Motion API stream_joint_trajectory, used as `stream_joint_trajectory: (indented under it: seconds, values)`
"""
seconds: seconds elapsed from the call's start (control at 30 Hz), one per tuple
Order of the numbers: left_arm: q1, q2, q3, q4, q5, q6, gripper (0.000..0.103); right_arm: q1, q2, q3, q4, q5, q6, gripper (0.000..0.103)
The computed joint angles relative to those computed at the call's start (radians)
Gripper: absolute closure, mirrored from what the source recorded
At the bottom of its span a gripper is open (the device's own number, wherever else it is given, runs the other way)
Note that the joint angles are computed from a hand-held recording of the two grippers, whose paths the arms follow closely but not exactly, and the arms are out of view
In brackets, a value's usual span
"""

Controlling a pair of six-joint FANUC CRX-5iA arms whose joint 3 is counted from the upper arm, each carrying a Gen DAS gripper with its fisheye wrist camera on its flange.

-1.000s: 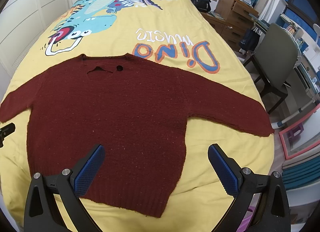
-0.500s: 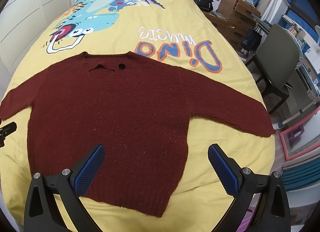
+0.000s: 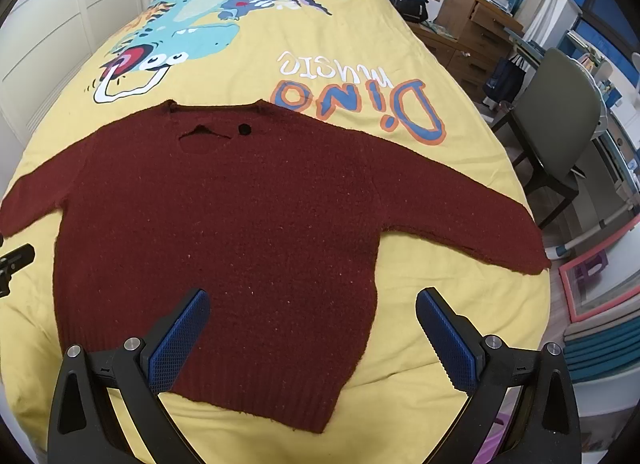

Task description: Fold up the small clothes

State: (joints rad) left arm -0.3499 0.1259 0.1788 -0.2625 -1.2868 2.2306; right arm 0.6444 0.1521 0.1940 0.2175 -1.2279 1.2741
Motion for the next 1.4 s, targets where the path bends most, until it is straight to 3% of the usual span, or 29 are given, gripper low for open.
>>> stream_joint_trajectory:
  seconds: [0.5,0.7,0.93,1.07,1.23,1.4]
  values:
    - [-0.006,0.022,0.017,-0.010,-0.005,0.003,0.001,-0.020,0.017,0.006,-0.029,0.008,0.010,0.001]
    - [0.009,0.072,0.057,-0.007,-0.038,-0.004,0.001,-0.100,0.042,-0.009,-0.093,0.065,0.014,0.001]
    - [0.037,0.139,0.105,-0.011,-0.060,-0.028,0.001,-0.250,0.169,0.068,-0.099,0.056,-0.003,0.001]
    - [0.060,0.166,0.118,0.004,-0.040,-0.042,0.001,-0.364,0.287,0.212,-0.158,-0.011,-0.010,0.001]
    - [0.091,0.195,0.128,0.047,-0.007,-0.073,0.001,-0.450,0.421,0.350,-0.116,-0.056,-0.065,0.001]
    - [0.111,0.231,0.138,0.064,-0.016,-0.091,0.001,-0.528,0.531,0.487,-0.155,-0.126,-0.120,0.001]
